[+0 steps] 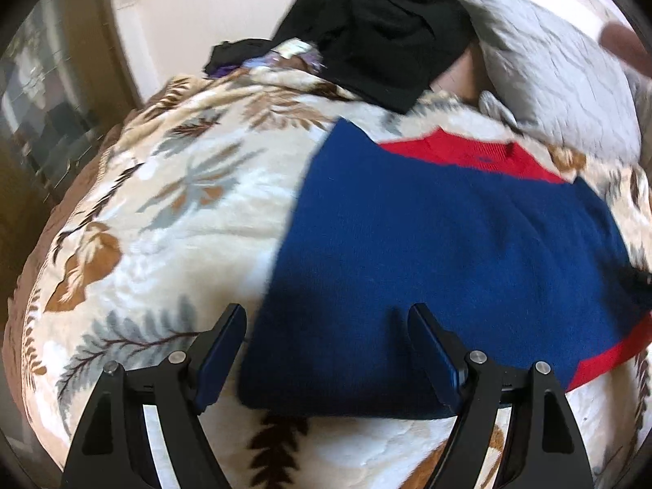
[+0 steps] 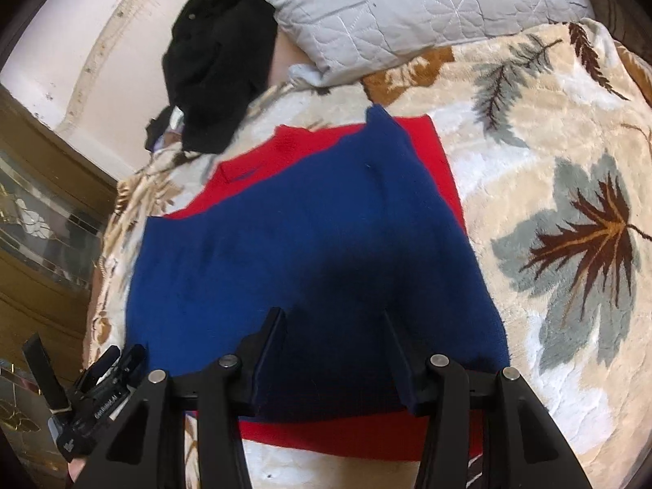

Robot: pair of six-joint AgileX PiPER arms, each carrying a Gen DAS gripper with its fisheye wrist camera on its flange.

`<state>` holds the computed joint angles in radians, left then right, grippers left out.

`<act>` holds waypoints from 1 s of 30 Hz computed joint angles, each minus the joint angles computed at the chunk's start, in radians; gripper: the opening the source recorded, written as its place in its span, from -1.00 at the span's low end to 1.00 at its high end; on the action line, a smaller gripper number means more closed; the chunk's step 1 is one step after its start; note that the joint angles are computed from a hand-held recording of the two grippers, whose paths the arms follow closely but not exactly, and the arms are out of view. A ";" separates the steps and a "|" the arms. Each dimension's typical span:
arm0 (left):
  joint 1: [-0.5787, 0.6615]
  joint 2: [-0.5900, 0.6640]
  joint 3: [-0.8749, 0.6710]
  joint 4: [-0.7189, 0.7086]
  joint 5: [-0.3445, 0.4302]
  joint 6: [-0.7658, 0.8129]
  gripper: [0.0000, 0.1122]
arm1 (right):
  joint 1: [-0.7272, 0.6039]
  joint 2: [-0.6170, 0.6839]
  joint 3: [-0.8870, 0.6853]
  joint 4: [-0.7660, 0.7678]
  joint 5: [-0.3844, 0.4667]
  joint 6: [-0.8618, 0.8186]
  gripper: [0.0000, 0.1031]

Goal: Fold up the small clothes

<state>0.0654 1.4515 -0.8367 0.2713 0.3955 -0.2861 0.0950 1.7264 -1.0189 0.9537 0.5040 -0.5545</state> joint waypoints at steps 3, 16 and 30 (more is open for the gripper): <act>0.045 -0.034 0.012 -0.029 0.008 0.023 0.46 | 0.015 -0.040 0.040 0.109 0.002 -0.119 0.02; 0.088 -0.127 0.095 -0.029 0.016 0.057 0.46 | 0.106 -0.103 0.112 0.110 -0.020 -0.115 0.04; 0.023 -0.207 0.119 0.180 -0.019 -0.144 0.46 | 0.177 -0.046 0.068 0.023 -0.008 -0.019 0.04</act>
